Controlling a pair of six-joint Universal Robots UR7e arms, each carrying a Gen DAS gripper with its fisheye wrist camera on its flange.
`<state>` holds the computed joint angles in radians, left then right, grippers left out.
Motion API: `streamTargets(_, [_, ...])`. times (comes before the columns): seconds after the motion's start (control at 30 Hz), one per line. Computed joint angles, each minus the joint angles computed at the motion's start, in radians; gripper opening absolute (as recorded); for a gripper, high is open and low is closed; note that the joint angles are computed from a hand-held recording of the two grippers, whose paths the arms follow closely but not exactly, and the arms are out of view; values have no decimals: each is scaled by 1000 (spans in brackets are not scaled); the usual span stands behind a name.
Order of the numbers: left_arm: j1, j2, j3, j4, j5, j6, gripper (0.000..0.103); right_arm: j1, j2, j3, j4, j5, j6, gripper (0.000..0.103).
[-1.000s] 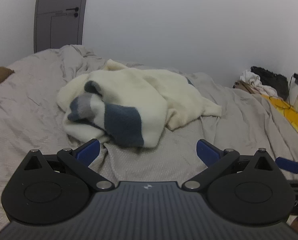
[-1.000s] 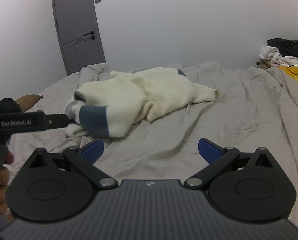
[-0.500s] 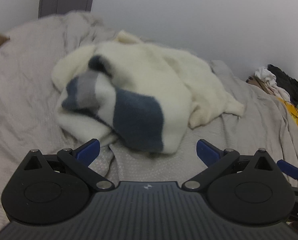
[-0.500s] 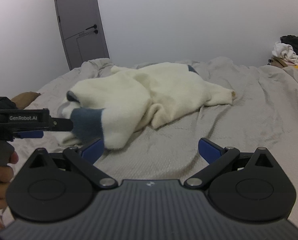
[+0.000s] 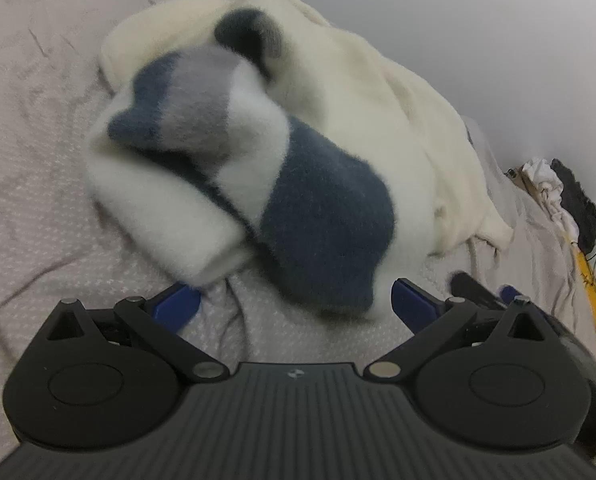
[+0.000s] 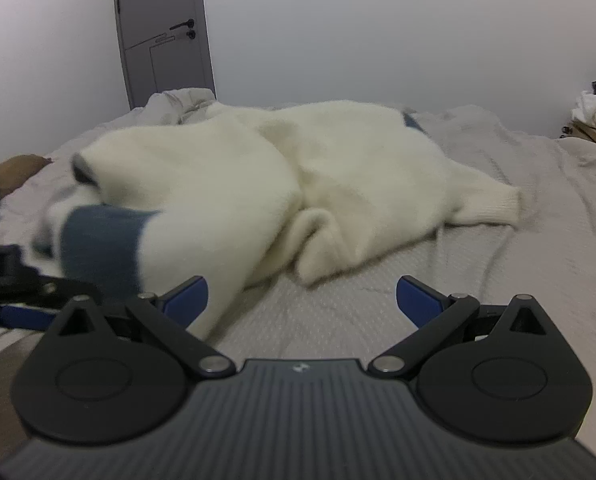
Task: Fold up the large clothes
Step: 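Close the left gripper on the striped sleeve while the right gripper grasps the sweater body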
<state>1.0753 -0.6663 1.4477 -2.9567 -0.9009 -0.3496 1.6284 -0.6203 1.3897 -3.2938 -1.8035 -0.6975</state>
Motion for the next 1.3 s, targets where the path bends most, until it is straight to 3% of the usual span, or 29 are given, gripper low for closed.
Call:
streamTargets(0.17, [19,26,-33,-39,-55,-3,97,-20,98,-141,41,-3,-16,101])
streamTargets(0.27, [40,44,-63,-40,-88,-37,87,-29,155,-226,58,-20,-44,87])
streamTargets(0.37, [53,86,-120,-51,-60,-17,73,-29,210,-306,75,-59,-62,83])
streamTargets(0.53, [56,140,-190,-82,-28,18,60,-27,266,-371,-12,-56,-111,65])
streamTargets(0.6, [57,152,-209,-86,-20,18,57,-25,274,-375,-49,-54,-122,50])
streamTargets(0.7, [55,165,-230,-109,-15,27,45,-21,265,-344,-99,-49,-166,37])
streamTargets(0.9, [44,124,-190,-196,-11,38,29,-8,230,-324,-99,-57,-204,28])
streamTargets(1.03, [22,93,-159,-285,16,95,26,10,177,-258,-138,-52,-245,25])
streamTargets(1.3, [-8,6,-45,-425,83,126,23,44,23,-35,-226,-37,-219,19])
